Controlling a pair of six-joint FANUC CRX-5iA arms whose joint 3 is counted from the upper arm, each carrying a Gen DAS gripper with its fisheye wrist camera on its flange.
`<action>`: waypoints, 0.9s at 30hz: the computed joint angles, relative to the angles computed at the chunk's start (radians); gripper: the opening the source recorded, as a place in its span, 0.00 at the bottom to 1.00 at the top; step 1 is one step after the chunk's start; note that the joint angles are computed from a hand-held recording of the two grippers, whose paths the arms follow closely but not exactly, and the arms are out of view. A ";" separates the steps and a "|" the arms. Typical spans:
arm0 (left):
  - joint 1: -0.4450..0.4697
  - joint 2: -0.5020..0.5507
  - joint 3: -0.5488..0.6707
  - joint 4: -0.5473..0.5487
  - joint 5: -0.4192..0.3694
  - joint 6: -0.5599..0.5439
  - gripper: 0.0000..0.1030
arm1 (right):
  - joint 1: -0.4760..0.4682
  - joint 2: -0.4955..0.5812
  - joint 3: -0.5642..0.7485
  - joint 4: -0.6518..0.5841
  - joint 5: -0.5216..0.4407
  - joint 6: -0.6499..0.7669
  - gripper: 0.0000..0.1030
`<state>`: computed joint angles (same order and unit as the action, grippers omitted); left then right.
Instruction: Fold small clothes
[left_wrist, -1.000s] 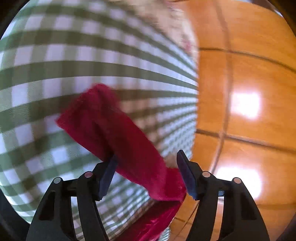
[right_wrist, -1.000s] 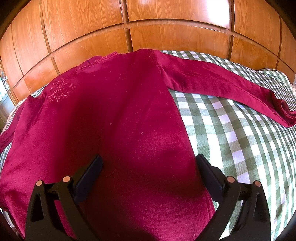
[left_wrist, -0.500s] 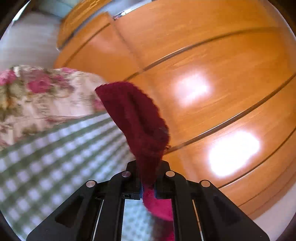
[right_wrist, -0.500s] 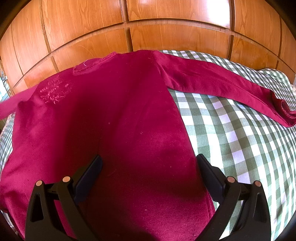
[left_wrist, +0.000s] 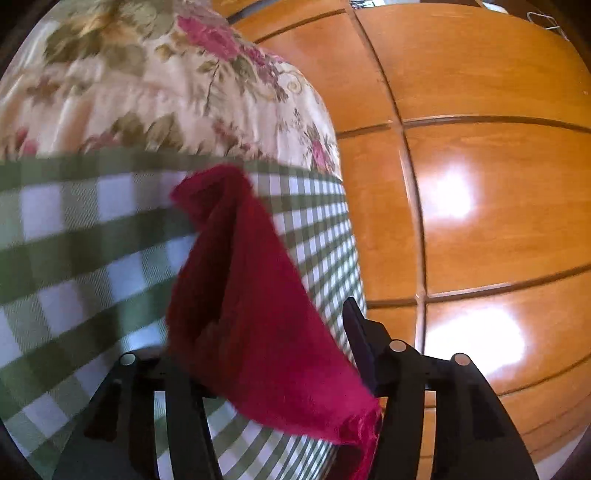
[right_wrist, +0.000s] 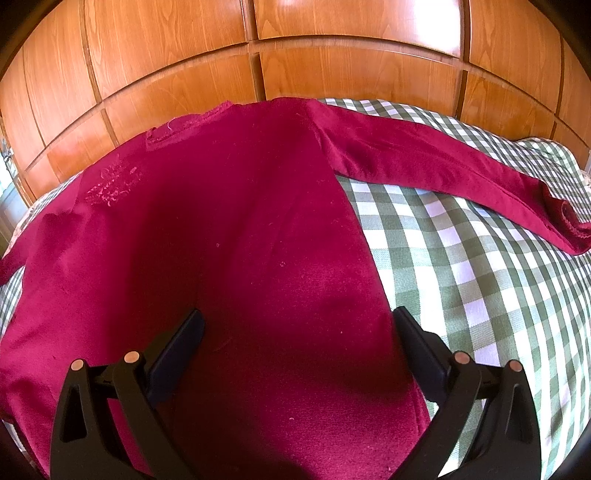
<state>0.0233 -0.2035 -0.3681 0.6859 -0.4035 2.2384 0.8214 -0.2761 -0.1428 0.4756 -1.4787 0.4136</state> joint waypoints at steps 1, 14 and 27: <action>0.004 0.010 0.023 -0.028 -0.018 0.027 0.41 | 0.000 0.001 0.001 0.000 -0.001 0.001 0.98; 0.030 0.136 0.371 -0.546 -0.367 0.348 0.03 | -0.004 -0.003 -0.003 -0.001 0.005 0.004 0.98; -0.140 0.294 0.739 -0.675 -0.351 0.330 0.03 | -0.007 -0.004 -0.003 -0.004 0.009 0.005 0.98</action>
